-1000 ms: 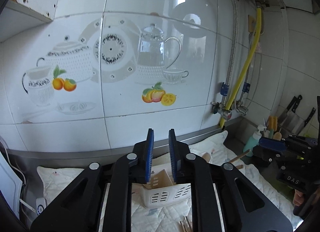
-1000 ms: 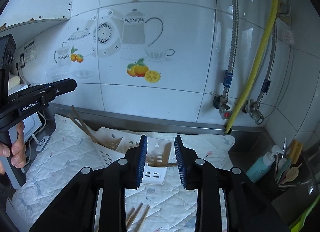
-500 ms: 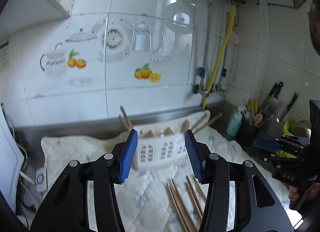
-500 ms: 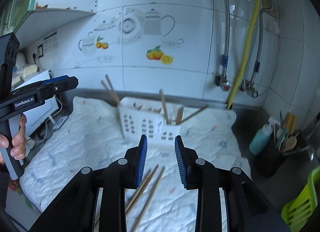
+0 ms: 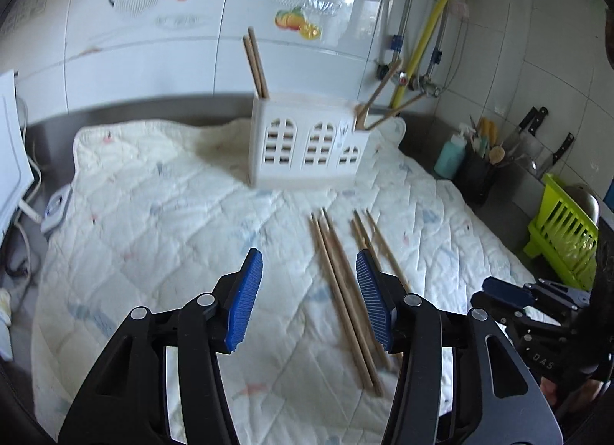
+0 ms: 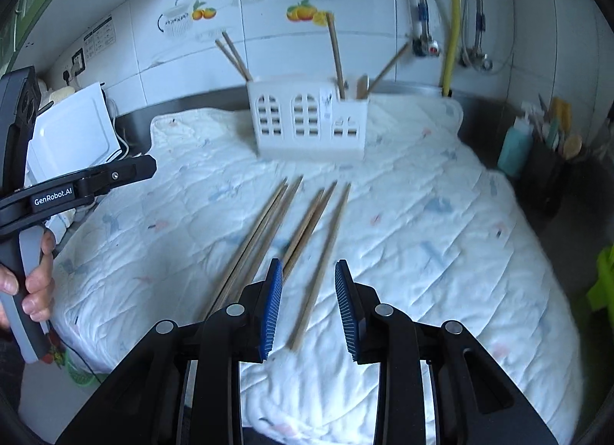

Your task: Organize utensils

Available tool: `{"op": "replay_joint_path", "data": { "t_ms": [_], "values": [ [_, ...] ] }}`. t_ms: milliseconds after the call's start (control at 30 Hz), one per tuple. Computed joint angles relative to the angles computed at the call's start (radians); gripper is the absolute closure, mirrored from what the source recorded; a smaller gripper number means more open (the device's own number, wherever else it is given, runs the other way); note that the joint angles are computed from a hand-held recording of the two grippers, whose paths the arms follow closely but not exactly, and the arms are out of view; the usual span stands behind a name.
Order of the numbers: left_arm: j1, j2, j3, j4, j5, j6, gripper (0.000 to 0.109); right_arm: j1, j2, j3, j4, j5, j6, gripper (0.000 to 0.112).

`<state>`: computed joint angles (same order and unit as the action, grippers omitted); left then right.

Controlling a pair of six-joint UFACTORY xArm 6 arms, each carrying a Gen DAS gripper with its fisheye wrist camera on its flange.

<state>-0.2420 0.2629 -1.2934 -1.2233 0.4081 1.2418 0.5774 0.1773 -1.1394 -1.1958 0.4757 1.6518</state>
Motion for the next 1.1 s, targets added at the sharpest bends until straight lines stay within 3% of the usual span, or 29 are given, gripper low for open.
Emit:
{"op": "replay_joint_path", "data": {
  "t_ms": [167, 433, 667, 1100],
  "values": [
    [-0.006, -0.002, 0.053, 0.015, 0.011, -0.018, 0.057, 0.022, 0.059, -0.013, 0.029, 0.037, 0.013, 0.085],
    [-0.024, 0.027, 0.094, 0.103, -0.001, -0.095, 0.057, -0.002, 0.122, -0.04, 0.054, 0.007, 0.013, 0.087],
    [-0.046, 0.059, 0.084, 0.148, -0.019, -0.144, 0.057, -0.019, 0.167, -0.069, 0.099, -0.023, -0.022, 0.099],
    [-0.091, 0.129, 0.041, 0.28, -0.074, -0.267, 0.059, -0.022, 0.136, -0.035, 0.091, 0.016, -0.008, 0.105]
  ]
}}
